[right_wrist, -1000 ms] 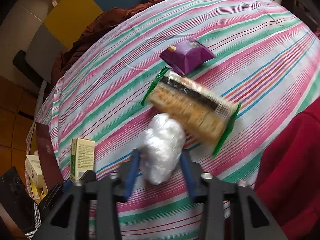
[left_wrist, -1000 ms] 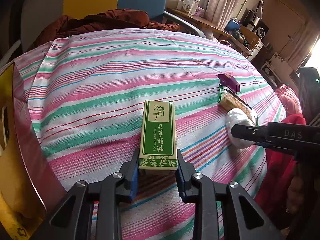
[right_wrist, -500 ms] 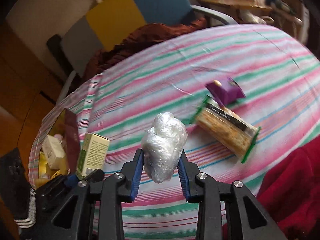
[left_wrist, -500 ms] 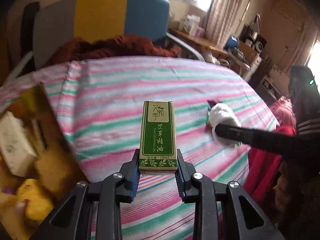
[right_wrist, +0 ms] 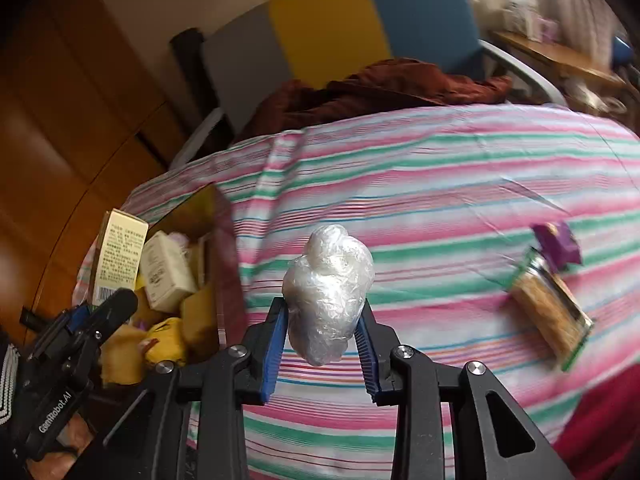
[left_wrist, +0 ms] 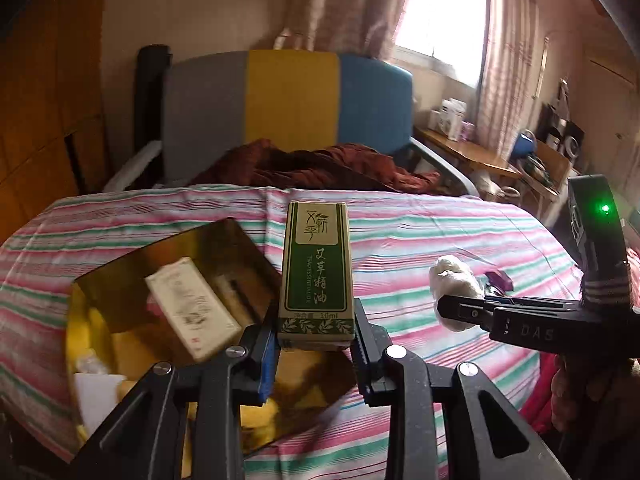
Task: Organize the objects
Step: 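Carry the oil box and plastic bag into the gold tray and open both grippers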
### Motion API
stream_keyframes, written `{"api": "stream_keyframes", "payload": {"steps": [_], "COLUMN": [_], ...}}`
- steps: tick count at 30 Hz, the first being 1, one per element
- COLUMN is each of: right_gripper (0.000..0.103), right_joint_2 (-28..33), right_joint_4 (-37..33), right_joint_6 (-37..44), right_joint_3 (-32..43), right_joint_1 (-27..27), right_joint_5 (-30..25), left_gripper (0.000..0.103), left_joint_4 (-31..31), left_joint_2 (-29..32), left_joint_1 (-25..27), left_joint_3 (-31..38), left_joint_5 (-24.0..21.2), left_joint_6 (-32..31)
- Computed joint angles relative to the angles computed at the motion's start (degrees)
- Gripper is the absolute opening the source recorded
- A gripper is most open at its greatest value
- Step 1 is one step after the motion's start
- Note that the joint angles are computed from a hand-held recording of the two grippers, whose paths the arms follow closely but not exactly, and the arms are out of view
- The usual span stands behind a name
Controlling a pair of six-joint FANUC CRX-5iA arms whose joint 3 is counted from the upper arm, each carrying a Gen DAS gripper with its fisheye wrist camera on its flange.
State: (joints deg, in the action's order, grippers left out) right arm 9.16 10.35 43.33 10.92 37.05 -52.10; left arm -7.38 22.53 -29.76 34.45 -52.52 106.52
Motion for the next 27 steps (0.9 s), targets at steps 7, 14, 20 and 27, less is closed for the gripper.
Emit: {"api": "stream_keyframes", "payload": {"steps": [7,14,20,27], "right_gripper": [0.034,0.034,0.034,0.034], "right_joint_2": [5.77,10.66,13.77,18.65], "right_joint_4": [-2.47,-4.68,-5.01,-4.57], "right_joint_6": [8.33,14.25,17.21,19.96], "right_joint_3": [9.14,16.71,21.52,28.62], "right_joint_1": [2.21,3.99,5.27,5.15], "right_joint_5": [-2.89,-5.61,-7.20,-9.93], "left_gripper": [0.031,0.031,0.031,0.031], "left_joint_4": [-1.16,1.48,2.20,2.86], "left_joint_2": [-2.97,-7.43,-12.22,-14.32], "left_joint_1": [2.37,6.91,11.05,14.35], "left_joint_3": [-4.06,-11.14,-17.49,-21.00], "left_joint_5": [0.59,2.79,4.68,4.57], "left_joint_6": [3.78,7.33,11.37,14.57]}}
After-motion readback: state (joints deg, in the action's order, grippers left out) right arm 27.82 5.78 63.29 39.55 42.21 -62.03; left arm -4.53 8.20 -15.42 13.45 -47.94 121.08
